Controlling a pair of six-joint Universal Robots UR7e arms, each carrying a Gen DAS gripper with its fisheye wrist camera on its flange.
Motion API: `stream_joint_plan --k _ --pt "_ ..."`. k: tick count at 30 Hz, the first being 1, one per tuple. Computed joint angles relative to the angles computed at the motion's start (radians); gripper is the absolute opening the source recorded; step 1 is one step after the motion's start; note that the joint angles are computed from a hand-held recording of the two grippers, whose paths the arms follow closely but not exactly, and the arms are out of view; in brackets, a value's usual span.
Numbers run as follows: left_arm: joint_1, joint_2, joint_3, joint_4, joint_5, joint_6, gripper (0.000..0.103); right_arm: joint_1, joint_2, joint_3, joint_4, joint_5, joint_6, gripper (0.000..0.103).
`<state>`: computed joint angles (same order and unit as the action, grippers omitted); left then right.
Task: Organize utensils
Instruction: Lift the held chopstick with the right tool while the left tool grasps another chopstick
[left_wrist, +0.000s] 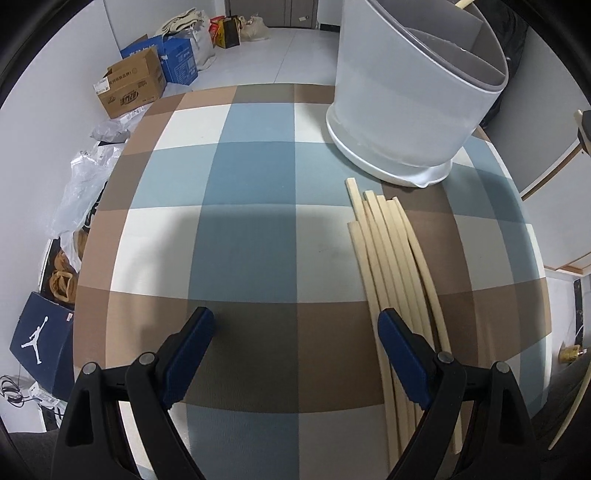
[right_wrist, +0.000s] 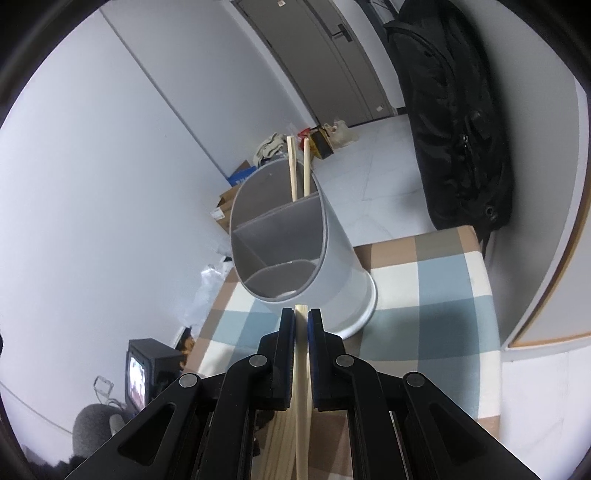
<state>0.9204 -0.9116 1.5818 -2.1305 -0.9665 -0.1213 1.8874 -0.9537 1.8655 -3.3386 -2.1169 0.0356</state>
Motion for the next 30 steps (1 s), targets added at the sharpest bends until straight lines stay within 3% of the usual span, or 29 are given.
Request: stream_joint_plan --k 14,26,29,30 --pt "-0.009 0.025 -0.023 0.04 0.026 -0.028 0.087 -0.005 -0.018 0.017 -0.022 0.031 0.016 0.006" --pt "-0.001 0.085 -0.111 0.068 0.022 0.022 0.058 -0.009 -0.018 0.019 -0.05 0.027 0.018 0.006" --pt "-0.002 0.092 -0.12 0.063 0.016 0.04 0.04 -0.017 -0.021 0.022 -0.066 0.029 0.03 0.006" --pt "-0.002 0.093 -0.121 0.061 0.008 0.049 0.027 -0.023 -0.023 0.025 -0.071 0.037 0.04 0.006"
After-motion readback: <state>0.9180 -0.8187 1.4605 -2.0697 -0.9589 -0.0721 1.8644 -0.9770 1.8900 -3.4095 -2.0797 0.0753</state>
